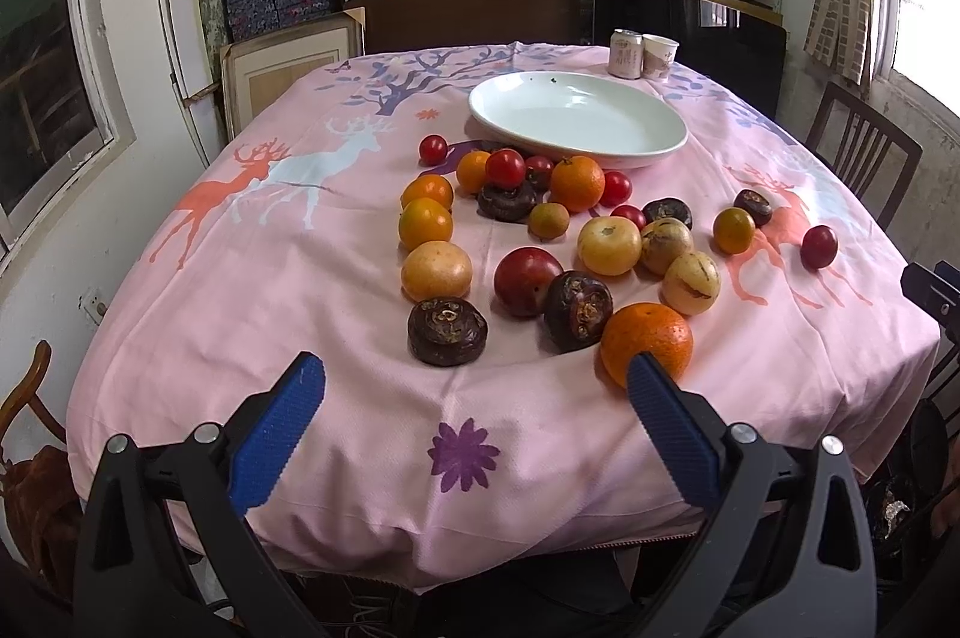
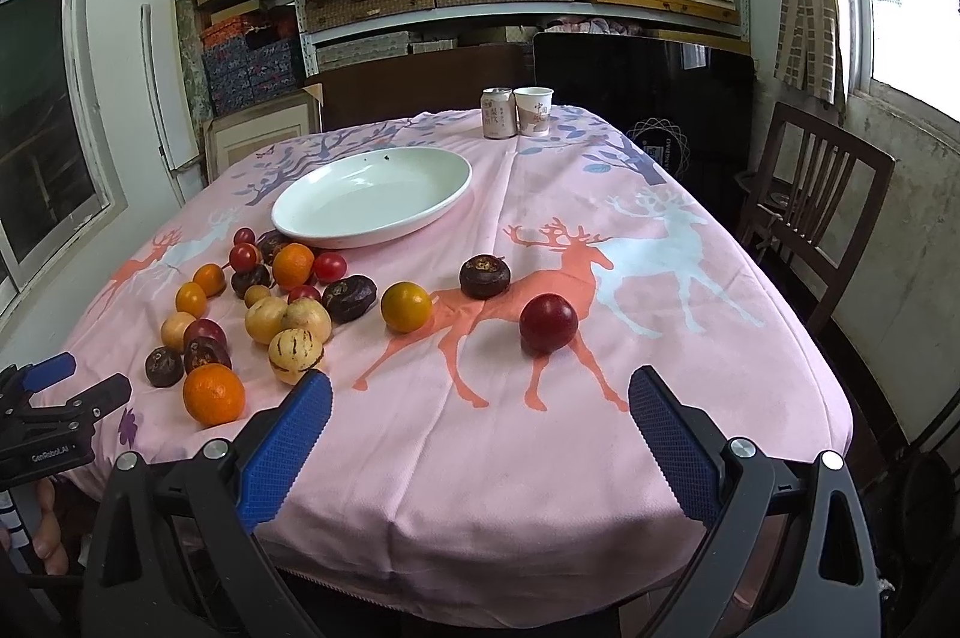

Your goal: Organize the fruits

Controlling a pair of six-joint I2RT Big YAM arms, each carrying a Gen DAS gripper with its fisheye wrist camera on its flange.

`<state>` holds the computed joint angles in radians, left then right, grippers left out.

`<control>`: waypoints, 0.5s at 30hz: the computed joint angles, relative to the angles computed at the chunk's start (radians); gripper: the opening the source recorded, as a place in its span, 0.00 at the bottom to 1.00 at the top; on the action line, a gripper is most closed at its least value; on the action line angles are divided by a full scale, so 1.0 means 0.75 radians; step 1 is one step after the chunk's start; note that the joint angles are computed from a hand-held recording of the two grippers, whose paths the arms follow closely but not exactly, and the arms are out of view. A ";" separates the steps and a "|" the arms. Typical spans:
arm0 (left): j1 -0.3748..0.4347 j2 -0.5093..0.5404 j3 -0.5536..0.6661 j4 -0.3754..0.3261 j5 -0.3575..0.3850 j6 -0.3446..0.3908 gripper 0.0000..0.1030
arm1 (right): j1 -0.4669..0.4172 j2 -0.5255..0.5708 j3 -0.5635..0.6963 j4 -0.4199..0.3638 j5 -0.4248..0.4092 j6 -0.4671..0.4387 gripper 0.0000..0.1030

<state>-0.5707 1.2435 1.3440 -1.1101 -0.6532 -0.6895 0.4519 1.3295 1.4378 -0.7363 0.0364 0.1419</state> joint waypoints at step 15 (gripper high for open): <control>0.003 -0.004 -0.007 0.003 0.006 -0.001 0.96 | 0.003 0.002 0.001 -0.002 0.002 0.001 0.97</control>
<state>-0.5681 1.2408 1.3391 -1.1082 -0.6485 -0.6899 0.4541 1.3307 1.4383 -0.7381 0.0378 0.1428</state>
